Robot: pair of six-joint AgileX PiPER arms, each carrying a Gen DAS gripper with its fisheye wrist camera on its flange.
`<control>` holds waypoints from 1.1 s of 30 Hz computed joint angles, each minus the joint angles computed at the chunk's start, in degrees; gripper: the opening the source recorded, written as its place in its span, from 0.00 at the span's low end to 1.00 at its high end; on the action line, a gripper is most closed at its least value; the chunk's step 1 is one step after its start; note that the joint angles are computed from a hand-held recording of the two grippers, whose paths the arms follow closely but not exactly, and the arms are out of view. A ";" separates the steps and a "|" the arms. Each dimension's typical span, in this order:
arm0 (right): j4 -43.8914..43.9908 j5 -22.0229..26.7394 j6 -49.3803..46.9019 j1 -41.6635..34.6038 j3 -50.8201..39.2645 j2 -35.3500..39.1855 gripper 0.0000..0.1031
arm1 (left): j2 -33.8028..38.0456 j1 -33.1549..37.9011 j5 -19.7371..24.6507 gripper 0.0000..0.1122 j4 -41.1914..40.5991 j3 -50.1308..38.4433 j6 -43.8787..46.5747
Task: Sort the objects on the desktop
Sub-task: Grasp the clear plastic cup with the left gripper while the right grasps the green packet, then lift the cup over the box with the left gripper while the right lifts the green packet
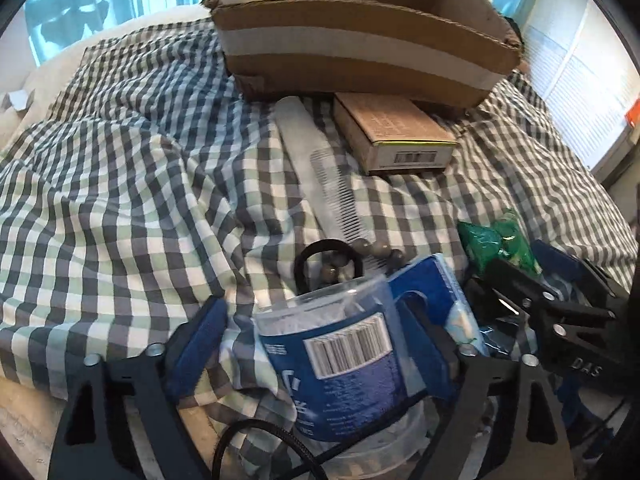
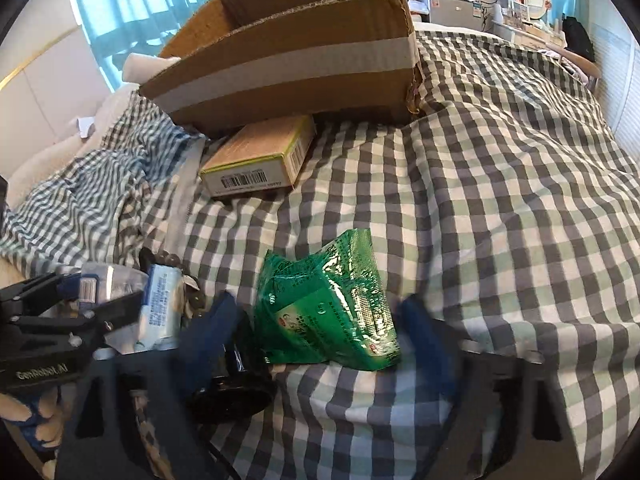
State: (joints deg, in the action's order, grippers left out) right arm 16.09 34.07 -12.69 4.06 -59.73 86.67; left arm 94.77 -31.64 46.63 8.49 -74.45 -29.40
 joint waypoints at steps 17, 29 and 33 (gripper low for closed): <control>2.79 0.40 -3.98 -1.70 -0.65 -5.95 0.30 | -2.12 2.12 1.25 0.60 -4.53 -3.02 5.42; -0.13 -0.68 -2.96 -0.02 -3.08 -11.59 0.30 | -4.61 3.21 1.26 0.58 -4.51 -6.42 6.90; -1.93 -1.69 -2.19 1.21 -3.47 -13.04 0.29 | -5.87 2.81 0.46 0.58 -2.57 -7.71 6.48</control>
State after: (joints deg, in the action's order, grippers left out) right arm 14.16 32.38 -14.88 5.27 -63.20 73.64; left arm 88.90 -28.83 47.10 5.92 -82.16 -22.91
